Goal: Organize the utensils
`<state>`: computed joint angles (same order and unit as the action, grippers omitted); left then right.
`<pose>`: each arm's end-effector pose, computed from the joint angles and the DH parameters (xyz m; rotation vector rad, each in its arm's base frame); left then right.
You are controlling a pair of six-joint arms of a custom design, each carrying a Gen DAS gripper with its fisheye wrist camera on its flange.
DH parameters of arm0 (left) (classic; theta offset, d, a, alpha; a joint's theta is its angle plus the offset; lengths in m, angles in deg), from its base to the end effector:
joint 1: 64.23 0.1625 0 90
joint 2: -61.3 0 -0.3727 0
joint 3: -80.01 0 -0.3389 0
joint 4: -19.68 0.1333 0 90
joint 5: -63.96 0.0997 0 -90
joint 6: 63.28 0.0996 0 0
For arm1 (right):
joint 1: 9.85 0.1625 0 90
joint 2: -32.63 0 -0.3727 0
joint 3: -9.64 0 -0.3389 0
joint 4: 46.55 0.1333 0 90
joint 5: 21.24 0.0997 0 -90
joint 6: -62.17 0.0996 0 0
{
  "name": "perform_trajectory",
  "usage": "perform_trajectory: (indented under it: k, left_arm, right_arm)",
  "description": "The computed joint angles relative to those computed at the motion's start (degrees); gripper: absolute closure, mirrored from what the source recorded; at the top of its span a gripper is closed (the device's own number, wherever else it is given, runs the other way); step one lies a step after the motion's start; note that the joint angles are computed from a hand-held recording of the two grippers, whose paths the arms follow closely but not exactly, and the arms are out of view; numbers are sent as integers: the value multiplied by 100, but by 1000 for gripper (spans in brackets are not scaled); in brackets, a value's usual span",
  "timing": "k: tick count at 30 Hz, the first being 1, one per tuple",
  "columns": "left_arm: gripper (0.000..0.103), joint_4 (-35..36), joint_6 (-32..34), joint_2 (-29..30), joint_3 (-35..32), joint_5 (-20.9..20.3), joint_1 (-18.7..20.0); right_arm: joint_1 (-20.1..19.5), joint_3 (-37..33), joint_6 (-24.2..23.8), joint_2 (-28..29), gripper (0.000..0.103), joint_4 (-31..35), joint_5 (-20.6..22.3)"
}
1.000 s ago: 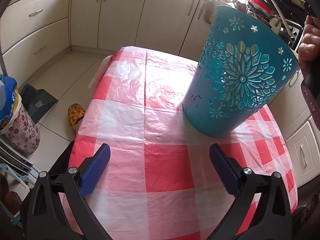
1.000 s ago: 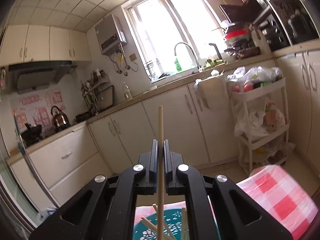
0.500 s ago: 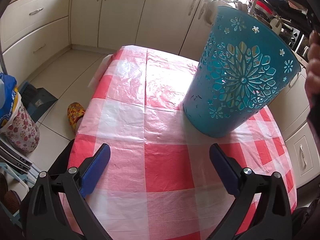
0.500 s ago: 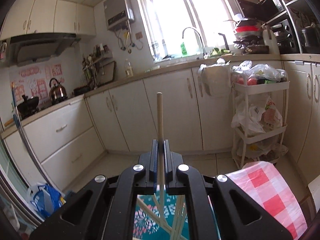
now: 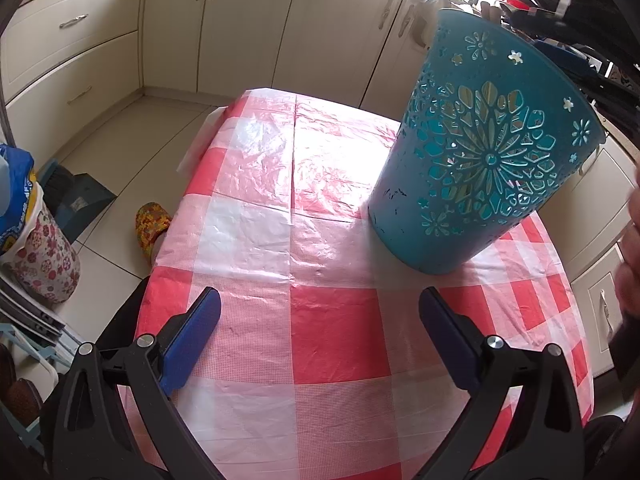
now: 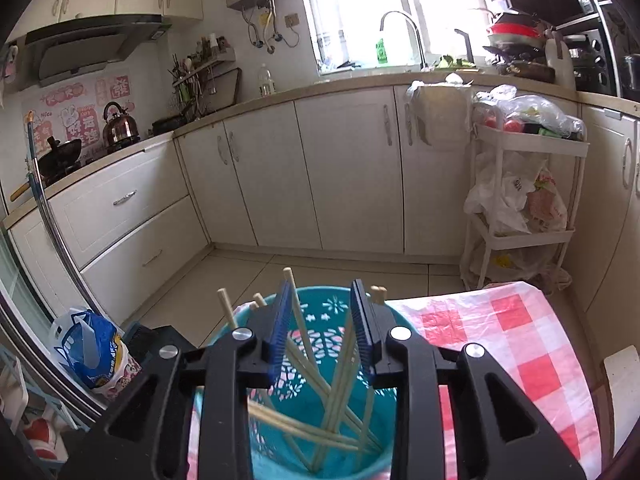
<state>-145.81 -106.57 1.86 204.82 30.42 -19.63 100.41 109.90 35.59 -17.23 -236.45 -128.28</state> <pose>-0.1604 -0.4620 0.1387 -0.0684 2.3517 -1.0307 0.3032 -0.5207 0.2003 0.8586 -2.4288 1.1618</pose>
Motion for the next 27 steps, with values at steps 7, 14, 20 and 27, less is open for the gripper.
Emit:
perform_trajectory:
  k: [7,14,20,27]
  left_arm:
    - [8,296,-191,9,-46,97,-47]
    - [8,856,-527,-1,-138,296,-138]
    - [8,1572,-932,-160,-139,558,-335]
    - [8,3789,-2464,-1100,43,493,-1084]
  right_arm:
    - [-17,1319,12,-642,43,-956,-309]
    - [-249,2314,253,-1120,25,-987,-793]
    - [-454,2840,549,-1538,22,-602,-949]
    - [-77,3385,787,-2433,8,-187,-1025]
